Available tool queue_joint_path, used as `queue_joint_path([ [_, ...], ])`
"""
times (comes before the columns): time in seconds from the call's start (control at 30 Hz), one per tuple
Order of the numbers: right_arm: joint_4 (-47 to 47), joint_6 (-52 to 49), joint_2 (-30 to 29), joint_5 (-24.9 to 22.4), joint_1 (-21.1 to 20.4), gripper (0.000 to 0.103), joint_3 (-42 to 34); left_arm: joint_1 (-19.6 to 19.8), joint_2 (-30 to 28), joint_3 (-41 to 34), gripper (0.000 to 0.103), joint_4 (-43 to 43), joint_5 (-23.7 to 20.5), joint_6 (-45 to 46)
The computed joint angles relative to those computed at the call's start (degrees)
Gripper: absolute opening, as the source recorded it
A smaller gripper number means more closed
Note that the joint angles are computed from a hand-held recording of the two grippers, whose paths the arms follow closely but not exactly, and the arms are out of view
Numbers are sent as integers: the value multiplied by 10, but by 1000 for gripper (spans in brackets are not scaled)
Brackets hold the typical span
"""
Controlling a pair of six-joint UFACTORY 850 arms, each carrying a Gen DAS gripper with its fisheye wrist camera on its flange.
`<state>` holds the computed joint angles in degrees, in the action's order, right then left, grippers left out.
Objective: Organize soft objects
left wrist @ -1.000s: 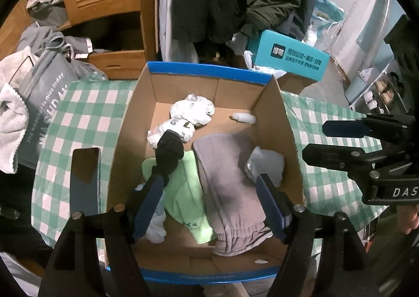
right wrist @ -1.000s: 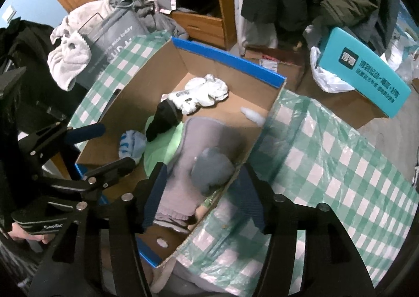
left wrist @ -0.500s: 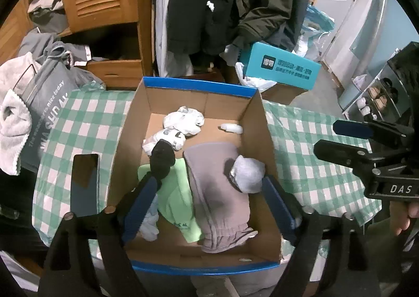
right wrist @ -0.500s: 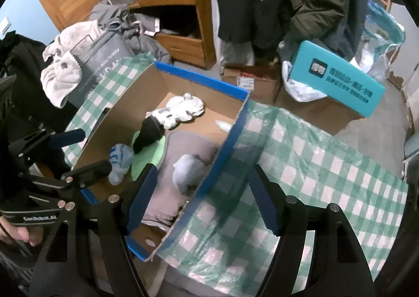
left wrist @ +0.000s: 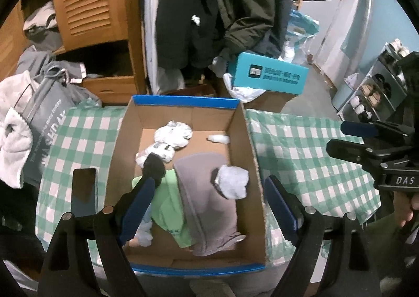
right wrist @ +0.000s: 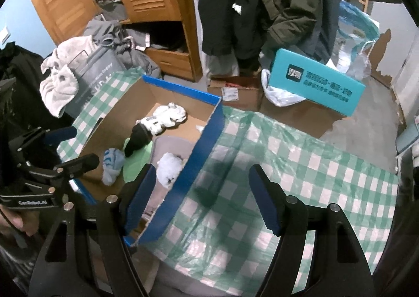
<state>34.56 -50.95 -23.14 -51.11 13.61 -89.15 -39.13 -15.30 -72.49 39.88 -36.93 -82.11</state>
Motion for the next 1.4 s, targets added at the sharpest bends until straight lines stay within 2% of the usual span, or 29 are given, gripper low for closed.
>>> queue_joint_path([
  [0.53,3,-6,2,-7,-18,73,10,-12,-28,-37,87,-17,-25,34],
  [1.4,1,-11,5,-10,-17,73,13,-15,-30,-42,87,-33,-24,44],
])
